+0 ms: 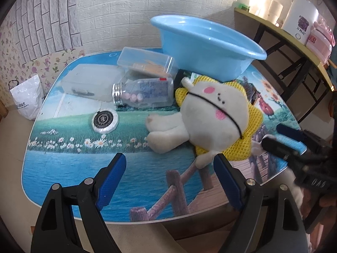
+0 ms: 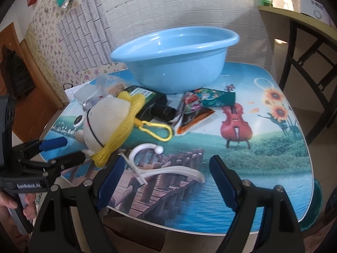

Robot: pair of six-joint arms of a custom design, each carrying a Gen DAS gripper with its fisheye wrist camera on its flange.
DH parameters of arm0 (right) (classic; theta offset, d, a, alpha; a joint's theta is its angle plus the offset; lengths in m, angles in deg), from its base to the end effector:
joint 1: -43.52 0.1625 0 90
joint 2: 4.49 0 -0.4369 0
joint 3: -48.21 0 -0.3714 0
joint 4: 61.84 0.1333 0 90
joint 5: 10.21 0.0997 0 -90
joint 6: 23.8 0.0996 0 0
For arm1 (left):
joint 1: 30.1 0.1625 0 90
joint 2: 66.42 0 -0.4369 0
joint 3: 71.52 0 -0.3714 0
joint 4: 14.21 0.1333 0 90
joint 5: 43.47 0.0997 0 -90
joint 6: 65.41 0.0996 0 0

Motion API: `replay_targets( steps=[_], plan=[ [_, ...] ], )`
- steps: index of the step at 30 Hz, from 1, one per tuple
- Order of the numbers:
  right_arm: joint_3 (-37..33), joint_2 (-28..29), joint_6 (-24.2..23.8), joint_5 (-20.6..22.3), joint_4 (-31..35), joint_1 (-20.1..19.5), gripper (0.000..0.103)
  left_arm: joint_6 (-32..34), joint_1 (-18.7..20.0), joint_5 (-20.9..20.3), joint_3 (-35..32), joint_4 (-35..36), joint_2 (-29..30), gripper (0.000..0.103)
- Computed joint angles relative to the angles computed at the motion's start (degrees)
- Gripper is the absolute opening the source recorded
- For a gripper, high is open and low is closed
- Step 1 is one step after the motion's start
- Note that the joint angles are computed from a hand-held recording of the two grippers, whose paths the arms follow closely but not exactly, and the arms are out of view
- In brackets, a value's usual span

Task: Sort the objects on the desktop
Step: 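Grasp the white plush toy with the left tool while the right tool grasps the white plastic hook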

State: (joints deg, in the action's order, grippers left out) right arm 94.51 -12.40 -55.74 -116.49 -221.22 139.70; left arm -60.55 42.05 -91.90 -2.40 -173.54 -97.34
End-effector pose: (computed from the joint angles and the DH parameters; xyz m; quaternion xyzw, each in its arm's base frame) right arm 0.1972 -0.8422 -0.0386 0.2758 -0.9140 0.2274 0.1920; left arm -0.0525 -0.8136 0.1451 0.0840 0.9018 -0.2879 0.3113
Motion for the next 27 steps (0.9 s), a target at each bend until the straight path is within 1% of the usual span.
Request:
replay_targets(
  steps=[2,7,10,12,13,14,15,17,18,22,25,27],
  plan=[
    [-0.7,0.5,-0.5,-0.4,1.0,0.1,0.084,0.8,-0.1,-0.4,-0.6,-0.1,0.3,0.085],
    [-2.0,2.0,-2.8,-1.8,0.9,0.5,0.084,3.9,-0.6,-1.1,-3.4,-0.6,2.1,0.085],
    [-3.0,2.5,-2.5,-2.2,1.4,0.4,0.084,4.4,-0.6,-2.1,-5.5,0.8,3.1,0.085],
    [-3.4,2.7,-2.5,-2.2,1.1,0.3,0.083,5.7,-0.8,-1.9,-7.4,1.3,4.4,0.089],
    [-3.5,2.6,-2.5,-1.9,1.2,0.2,0.081,6.6,-1.0,-1.3,-8.2,1.0,5.0,0.093],
    [-3.5,2.5,-2.5,-1.4,1.1,0.1,0.075,7.7,-1.1,-0.7,-8.9,0.4,5.7,0.094],
    [-3.3,2.3,-2.5,-0.9,1.3,0.0,0.073,8.3,-1.3,-0.2,-9.8,0.3,6.3,0.095],
    [-3.1,1.9,-2.5,0.1,1.9,-0.2,0.060,8.3,-1.3,-0.3,-11.8,1.4,7.4,0.098],
    [-3.0,1.6,-2.7,0.9,2.4,-0.4,0.056,8.1,-1.2,-0.6,-12.8,2.5,7.8,0.099],
    [-1.5,0.5,-3.6,2.8,2.6,-0.9,0.035,7.0,-1.0,-0.7,-15.6,5.4,9.3,0.099],
    [-0.7,-0.2,-4.5,3.4,2.5,-1.1,0.028,5.2,-0.7,-1.9,-16.3,6.8,9.6,0.099],
    [-0.4,-0.6,-4.6,4.0,2.8,-1.3,0.024,3.3,-0.4,-3.4,-16.1,8.2,9.2,0.099]
  ],
)
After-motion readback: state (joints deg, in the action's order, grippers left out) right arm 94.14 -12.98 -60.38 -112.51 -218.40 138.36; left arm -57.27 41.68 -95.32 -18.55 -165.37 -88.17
